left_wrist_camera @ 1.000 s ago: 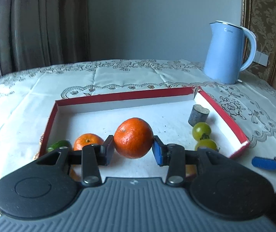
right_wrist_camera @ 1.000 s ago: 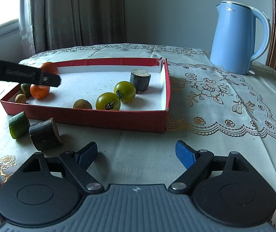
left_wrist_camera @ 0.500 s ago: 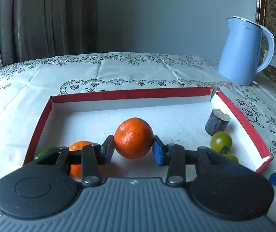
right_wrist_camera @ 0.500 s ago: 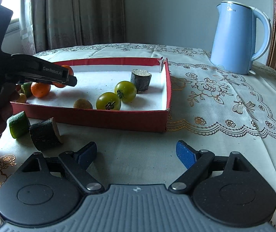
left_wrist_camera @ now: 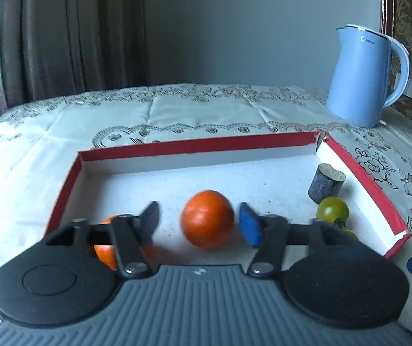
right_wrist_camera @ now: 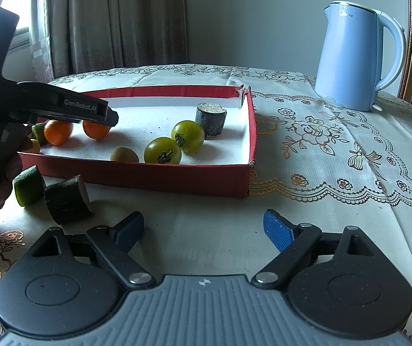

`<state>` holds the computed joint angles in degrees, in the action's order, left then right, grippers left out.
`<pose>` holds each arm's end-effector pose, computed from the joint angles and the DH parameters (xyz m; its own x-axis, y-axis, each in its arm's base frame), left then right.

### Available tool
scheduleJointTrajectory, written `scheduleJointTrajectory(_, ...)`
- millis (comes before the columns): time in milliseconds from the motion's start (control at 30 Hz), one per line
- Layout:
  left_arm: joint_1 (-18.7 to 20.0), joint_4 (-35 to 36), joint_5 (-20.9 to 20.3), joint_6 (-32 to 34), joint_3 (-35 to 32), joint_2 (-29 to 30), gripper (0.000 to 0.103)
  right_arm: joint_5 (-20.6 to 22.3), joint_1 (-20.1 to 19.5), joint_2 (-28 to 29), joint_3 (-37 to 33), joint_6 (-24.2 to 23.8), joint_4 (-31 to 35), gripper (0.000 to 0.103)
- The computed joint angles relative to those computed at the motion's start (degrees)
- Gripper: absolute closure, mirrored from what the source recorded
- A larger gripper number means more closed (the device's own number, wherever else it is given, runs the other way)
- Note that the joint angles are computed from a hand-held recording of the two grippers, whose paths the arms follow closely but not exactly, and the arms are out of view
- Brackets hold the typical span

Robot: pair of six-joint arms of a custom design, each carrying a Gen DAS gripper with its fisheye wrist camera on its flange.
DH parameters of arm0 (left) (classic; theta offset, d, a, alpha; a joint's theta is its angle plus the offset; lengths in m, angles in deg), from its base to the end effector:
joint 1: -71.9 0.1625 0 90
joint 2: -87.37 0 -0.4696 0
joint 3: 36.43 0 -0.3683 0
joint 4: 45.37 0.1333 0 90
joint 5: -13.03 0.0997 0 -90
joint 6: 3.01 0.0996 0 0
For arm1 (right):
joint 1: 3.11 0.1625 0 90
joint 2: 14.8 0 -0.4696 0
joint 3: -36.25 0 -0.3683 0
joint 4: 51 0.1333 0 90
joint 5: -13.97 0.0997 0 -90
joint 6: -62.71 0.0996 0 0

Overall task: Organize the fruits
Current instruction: 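Open the left gripper to release the mandarin in the tray, then move the right gripper to the dark log piece and close on it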

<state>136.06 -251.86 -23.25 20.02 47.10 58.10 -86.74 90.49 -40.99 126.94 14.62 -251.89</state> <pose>-0.1231 -0.7441 0.1539 -0.6968 -0.1894 -0.6918 0.5169 0.5362 -0.6674 0.1597 -0.7109 0.0420 -0.6284 -0.4638 0.6245 -0.7650 0.5138 -0.3882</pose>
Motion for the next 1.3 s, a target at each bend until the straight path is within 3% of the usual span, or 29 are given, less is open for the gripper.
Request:
scheduleJointTrajectory(200,-1.19,-2.82,0.59,0.6,3.67,-1.53,0.035,0.0,0.0,0.0,0.0,0.0,0.0,0.012)
scheduleJointTrajectory(500,-3.81,-13.38,3.43,4.05,10.25,-3.62,0.027,-0.04,0.01,0.03,-0.02,-0.02,0.01,0.012)
scheduleJointTrajectory(867,-4.72,-17.73,8.16,0.87,16.74,-6.23,0.027,-0.07,0.02,0.05,-0.05,-0.09,0.03,0.011)
scheduleJointTrajectory(933,-4.8,-19.0,9.18,1.01,17.47,-6.39,0.027,-0.12,0.03,0.07,-0.08,-0.1,0.03,0.009)
scheduleJointTrajectory(967,-4.8,-19.43,9.56,0.63,18.02,-6.59,0.027,-0.36,0.1,0.13,-0.12,-0.07,0.1,0.0)
scheduleJointTrajectory(1100,-4.52,-21.01,10.37,-2.15,21.4,-7.78,0.023,-0.75,0.16,-0.07,0.11,0.02,0.49,0.0)
scheduleJointTrajectory(1200,-4.14,-20.54,11.55,-5.21,23.8,-8.73,0.022,0.33,-0.18,-0.55,1.09,0.59,-1.24,0.0)
scheduleJointTrajectory(1300,-3.62,-20.77,11.43,-7.49,25.75,-9.68,0.022,5.38,-1.01,-2.37,3.7,2.55,-1.78,0.0)
